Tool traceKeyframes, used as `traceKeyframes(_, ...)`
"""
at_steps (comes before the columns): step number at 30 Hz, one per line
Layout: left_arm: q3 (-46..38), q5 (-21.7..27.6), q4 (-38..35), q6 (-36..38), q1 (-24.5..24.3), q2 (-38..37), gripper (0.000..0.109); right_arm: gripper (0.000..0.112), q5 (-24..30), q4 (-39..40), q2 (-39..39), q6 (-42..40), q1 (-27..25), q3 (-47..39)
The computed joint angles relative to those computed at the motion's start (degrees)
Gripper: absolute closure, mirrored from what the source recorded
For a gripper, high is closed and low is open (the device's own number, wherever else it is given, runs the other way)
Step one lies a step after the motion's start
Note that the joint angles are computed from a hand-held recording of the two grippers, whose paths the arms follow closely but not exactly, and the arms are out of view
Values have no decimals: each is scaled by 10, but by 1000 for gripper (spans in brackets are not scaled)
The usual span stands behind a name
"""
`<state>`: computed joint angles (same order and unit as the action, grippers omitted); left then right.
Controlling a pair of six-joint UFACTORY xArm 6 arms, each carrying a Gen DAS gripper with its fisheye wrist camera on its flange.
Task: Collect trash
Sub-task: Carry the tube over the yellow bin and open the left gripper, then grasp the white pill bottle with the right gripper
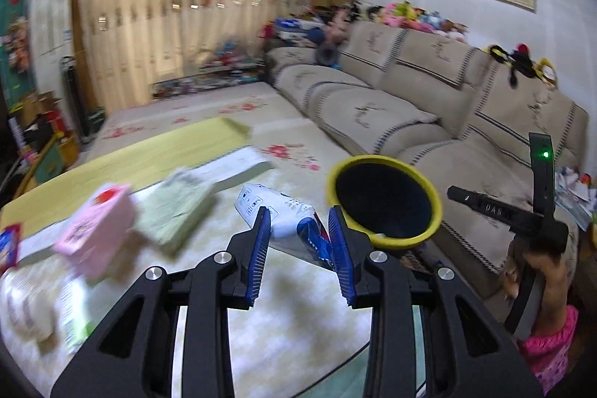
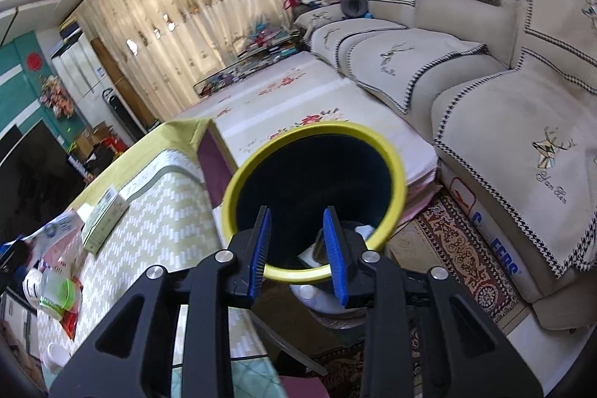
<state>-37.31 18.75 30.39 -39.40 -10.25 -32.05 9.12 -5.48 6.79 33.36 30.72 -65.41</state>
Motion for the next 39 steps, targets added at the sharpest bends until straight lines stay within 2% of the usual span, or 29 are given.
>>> traceKeyframes(4, -92, -33, -85, 81, -30, 129, 76, 84, -9, -22, -17, 32, -21, 24)
traceKeyframes(8, -177, -38, -150, 142, -55, 232, 76, 84, -15, -31, -35, 48, -38, 50)
traceKeyframes(11, -250, -31, -193, 184, -71, 311, 76, 84, -18, -34, -44, 55, -47, 63)
traceKeyframes(14, -319, -21, -200, 195, -78, 379, 76, 84, -21, -41, -54, 65, -55, 78)
traceKeyframes(16, -364, -17, -239, 228, -83, 423, 76, 84, -21, -41, -60, 66, -60, 84)
traceKeyframes(18, -407, -7, -250, 241, -83, 465, 66, 84, -20, -40, -65, 67, -63, 90)
traceKeyframes(20, -443, 1, -213, 208, -83, 498, 38, 84, -21, -42, -69, 70, -64, 96)
traceKeyframes(23, -467, 11, -188, 180, -84, 516, 38, 84, -20, -43, -74, 71, -64, 99)
traceKeyframes(25, -448, 0, -215, 186, -83, 498, 37, 84, -22, -40, -73, 68, -64, 100)
traceKeyframes(27, -392, -13, -214, 173, -79, 445, 36, 84, -24, -31, -76, 59, -61, 103)
traceKeyframes(30, -297, -40, -211, 150, -74, 344, 26, 81, -25, -13, -77, 44, -47, 105)
traceKeyframes(33, -203, -50, -122, 63, -63, 230, 19, 78, -25, 33, -68, -5, -25, 100)
traceKeyframes(35, -136, -44, -64, 5, -51, 140, 17, 78, -20, 52, -61, -25, -7, 92)
traceKeyframes(36, -113, -34, -58, -3, -47, 105, 17, 78, -18, 62, -58, -37, 2, 88)
traceKeyframes(39, -27, 18, -27, -35, -28, -39, 16, 78, -9, 82, -46, -64, 29, 71)
